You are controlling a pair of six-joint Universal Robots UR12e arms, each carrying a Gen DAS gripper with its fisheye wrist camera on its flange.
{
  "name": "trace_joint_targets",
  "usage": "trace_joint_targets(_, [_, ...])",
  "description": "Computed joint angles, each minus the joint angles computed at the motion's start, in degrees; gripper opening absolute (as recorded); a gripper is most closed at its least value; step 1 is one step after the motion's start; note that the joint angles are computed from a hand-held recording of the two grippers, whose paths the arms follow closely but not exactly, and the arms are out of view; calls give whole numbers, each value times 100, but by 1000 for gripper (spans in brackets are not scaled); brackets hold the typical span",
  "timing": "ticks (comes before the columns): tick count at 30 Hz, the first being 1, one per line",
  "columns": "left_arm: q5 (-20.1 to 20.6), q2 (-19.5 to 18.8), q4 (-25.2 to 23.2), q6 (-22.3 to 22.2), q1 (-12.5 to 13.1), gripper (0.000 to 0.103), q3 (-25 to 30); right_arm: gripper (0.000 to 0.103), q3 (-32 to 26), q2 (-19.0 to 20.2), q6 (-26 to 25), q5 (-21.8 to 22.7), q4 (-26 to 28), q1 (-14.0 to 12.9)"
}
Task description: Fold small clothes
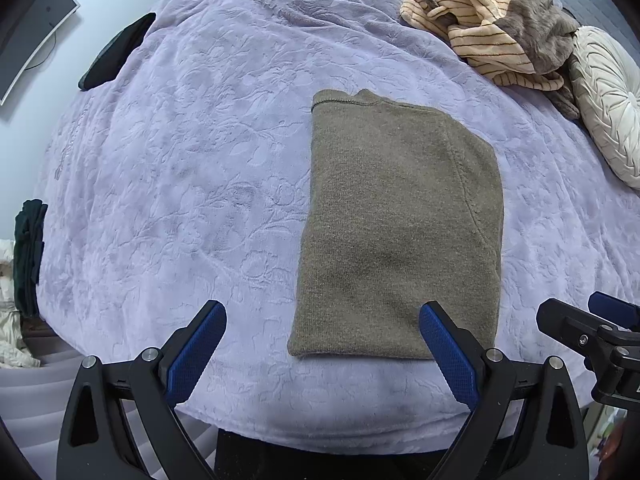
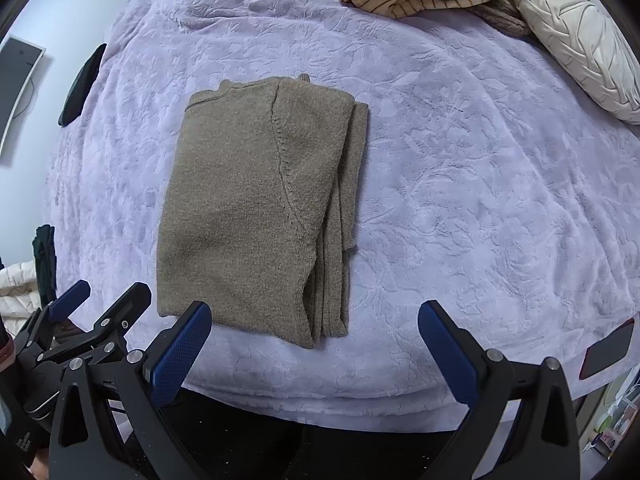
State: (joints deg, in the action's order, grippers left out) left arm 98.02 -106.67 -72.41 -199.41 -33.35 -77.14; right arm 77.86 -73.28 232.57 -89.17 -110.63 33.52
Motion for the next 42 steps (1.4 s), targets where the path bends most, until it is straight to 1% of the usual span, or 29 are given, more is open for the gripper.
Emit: trace_joint_targets(42, [-41, -31, -56, 48, 3, 98, 28, 103, -31, 36, 14, 63, 34, 18])
